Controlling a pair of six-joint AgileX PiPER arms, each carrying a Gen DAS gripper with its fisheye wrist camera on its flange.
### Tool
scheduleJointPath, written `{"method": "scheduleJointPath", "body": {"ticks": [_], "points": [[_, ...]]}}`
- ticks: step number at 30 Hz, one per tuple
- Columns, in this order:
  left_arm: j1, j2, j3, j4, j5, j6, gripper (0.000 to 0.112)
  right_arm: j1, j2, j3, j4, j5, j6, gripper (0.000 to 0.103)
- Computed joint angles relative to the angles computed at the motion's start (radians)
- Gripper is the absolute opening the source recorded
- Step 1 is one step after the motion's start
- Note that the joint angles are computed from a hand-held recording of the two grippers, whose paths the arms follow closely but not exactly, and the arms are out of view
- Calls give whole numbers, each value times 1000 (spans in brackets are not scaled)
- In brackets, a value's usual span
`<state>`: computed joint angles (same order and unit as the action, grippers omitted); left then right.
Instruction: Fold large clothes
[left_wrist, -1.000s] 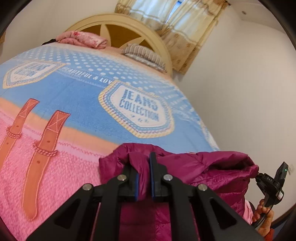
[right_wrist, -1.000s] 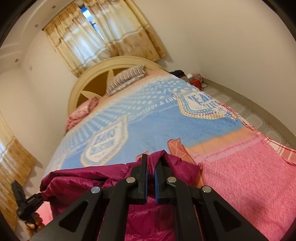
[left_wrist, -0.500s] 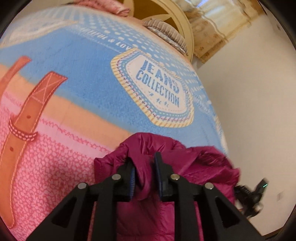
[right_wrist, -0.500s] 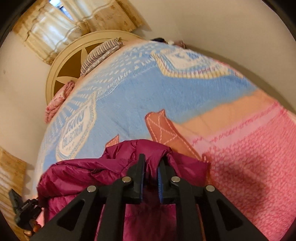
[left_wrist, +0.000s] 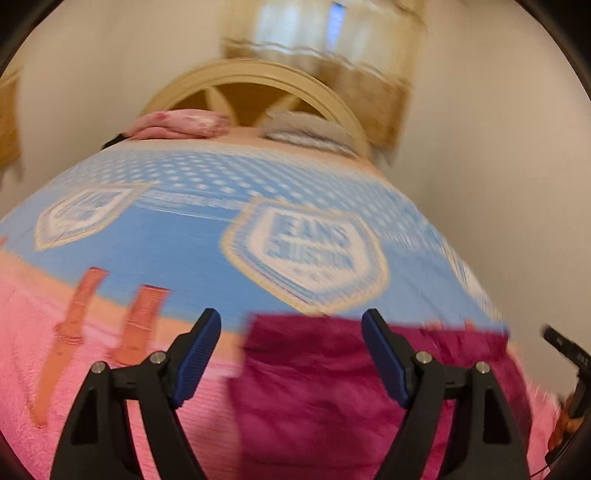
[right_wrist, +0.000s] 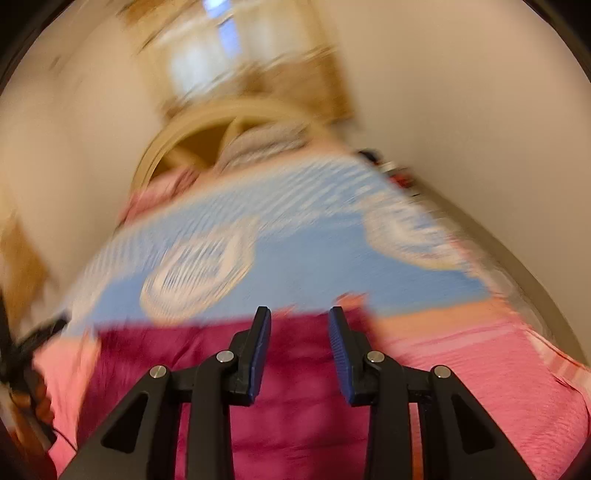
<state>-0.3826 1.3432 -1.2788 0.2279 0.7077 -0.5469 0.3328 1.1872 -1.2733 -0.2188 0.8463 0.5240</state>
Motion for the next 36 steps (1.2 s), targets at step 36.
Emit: {"method": "scheduleJointPath", "body": {"ticks": [36], "points": [[-139, 390, -51, 385, 67, -440, 98, -87, 336, 5, -113, -85, 135, 33]]}}
